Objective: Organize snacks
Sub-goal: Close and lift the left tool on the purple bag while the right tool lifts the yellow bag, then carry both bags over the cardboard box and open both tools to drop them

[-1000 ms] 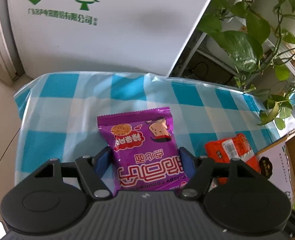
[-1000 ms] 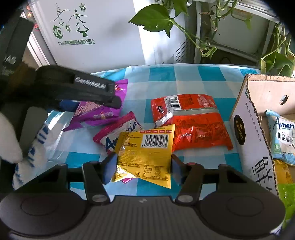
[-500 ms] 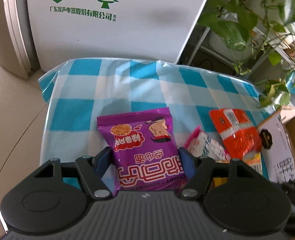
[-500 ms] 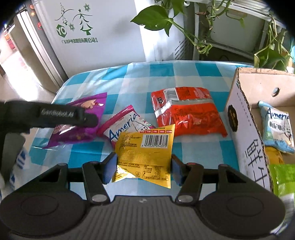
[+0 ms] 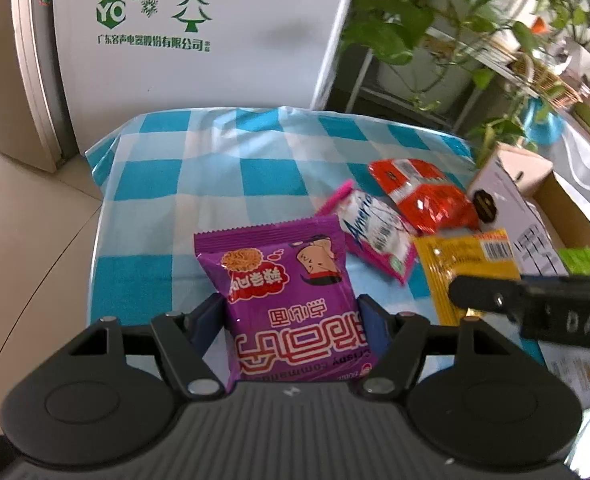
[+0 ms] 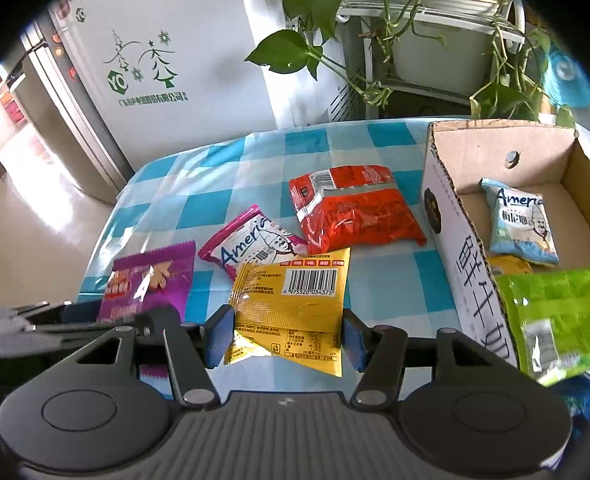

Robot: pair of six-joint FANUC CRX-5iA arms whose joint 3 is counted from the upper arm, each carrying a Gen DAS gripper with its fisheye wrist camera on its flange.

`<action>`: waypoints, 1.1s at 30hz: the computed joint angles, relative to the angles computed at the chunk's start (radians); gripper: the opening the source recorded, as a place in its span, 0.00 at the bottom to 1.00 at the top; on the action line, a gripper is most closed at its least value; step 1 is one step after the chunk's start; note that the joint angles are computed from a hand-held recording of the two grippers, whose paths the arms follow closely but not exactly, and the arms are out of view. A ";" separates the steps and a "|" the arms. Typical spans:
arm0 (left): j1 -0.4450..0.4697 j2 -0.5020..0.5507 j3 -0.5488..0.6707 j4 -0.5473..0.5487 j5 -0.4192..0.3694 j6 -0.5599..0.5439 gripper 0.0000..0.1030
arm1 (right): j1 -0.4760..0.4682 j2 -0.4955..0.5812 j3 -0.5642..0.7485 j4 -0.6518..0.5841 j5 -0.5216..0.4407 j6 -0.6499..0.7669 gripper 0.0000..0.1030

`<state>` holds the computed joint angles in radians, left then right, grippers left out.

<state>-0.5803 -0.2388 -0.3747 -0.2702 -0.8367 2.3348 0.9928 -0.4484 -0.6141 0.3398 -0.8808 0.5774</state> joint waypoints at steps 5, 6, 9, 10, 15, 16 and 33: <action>-0.061 -0.017 0.001 -0.067 -0.015 0.034 0.69 | 0.028 -0.031 -0.015 0.017 -0.019 -0.027 0.61; -0.069 -0.021 0.000 -0.074 -0.016 0.041 0.69 | 0.032 -0.037 -0.018 0.020 -0.021 -0.032 0.61; -0.073 -0.041 -0.016 -0.065 0.003 0.046 0.69 | 0.043 -0.060 -0.027 0.031 -0.029 -0.053 0.61; -0.075 -0.045 -0.018 -0.065 0.006 0.051 0.69 | 0.045 -0.067 -0.029 0.034 -0.030 -0.056 0.61; -0.079 -0.054 -0.016 -0.059 0.014 0.074 0.69 | 0.038 -0.096 -0.041 0.066 -0.019 -0.076 0.61; -0.080 -0.053 -0.011 -0.059 0.015 0.078 0.69 | 0.033 -0.102 -0.041 0.071 -0.017 -0.083 0.61; -0.191 0.013 0.146 -0.168 0.028 0.128 0.69 | -0.035 -0.212 -0.063 0.169 0.032 -0.140 0.62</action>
<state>-0.7714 -0.2260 -0.2286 -0.4385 -0.8088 2.4632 0.9574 -0.6608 -0.6775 0.5086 -0.8488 0.4372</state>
